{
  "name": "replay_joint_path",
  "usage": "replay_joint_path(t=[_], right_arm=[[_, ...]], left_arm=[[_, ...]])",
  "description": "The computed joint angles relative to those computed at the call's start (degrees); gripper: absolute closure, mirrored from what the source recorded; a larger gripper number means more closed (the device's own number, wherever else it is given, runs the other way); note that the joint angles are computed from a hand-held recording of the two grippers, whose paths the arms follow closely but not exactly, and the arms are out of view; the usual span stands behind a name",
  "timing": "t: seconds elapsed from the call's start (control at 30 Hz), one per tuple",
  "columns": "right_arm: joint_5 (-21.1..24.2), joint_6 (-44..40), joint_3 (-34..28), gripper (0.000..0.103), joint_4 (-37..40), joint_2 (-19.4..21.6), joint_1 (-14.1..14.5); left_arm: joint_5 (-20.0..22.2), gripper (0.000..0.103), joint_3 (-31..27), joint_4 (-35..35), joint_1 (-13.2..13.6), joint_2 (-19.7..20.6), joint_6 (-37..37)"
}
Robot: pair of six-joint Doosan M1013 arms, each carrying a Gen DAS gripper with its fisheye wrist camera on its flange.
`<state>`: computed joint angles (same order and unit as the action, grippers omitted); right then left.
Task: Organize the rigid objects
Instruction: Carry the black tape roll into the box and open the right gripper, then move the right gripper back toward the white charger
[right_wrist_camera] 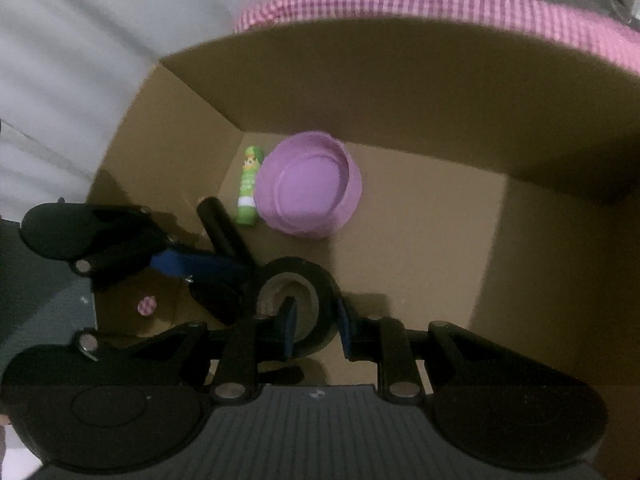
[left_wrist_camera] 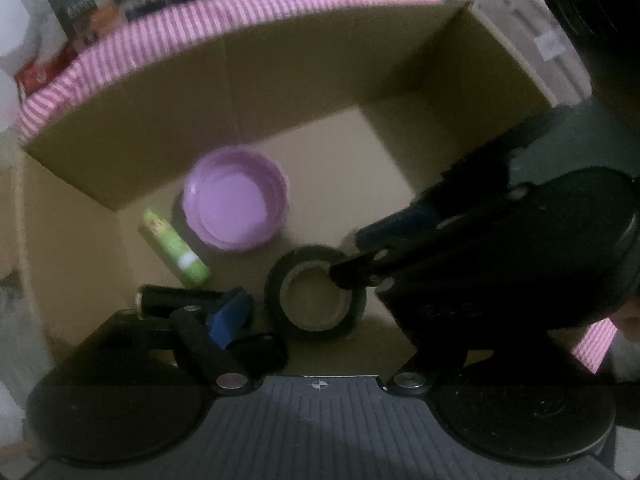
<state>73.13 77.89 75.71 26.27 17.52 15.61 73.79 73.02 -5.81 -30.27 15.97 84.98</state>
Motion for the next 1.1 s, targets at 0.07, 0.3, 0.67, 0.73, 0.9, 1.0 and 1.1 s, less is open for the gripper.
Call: replay_joint_path(t=[0.07,0.3,0.67,0.73,0.9,1.0,1.1], right_arm=[[-1.96,-0.57,1.03,0.078,0.80,-1.60,-0.31],[-15.55,-4.22,9.49,0.045,4.43,-12.38,-1.61],[-32.58,-8.86,25.07,0.000,9.89,-29.55,-1.26],[-34.41,-5.24,26.92,0.000,4.90,-31.26,0.56],[-34.93,8.91,29.43,0.000,-13.53,-33.56,5.96],[-34.79,16.30,30.64,0.000,-22.87,-34.28,8.89],[-34.48,22.67,31.08,0.000,-30.27,-34.13,11.00]], left_arm=[[-1.93,0.022,1.03,-0.13,0.03,-1.59,-0.11],[-10.57,0.021,3.50,3.34,-1.74,-7.45,-2.33],[-25.16,0.001,16.75,2.74,-3.49,-20.07,-10.69],[-26.26,0.000,18.88,4.18,-4.43,-21.70,-12.93],[-29.43,0.000,24.67,5.60,-6.22,-25.28,-18.59],[-31.38,0.000,27.52,7.59,-7.58,-26.84,-22.44],[-34.31,0.000,29.79,9.78,-9.05,-27.76,-25.04]])
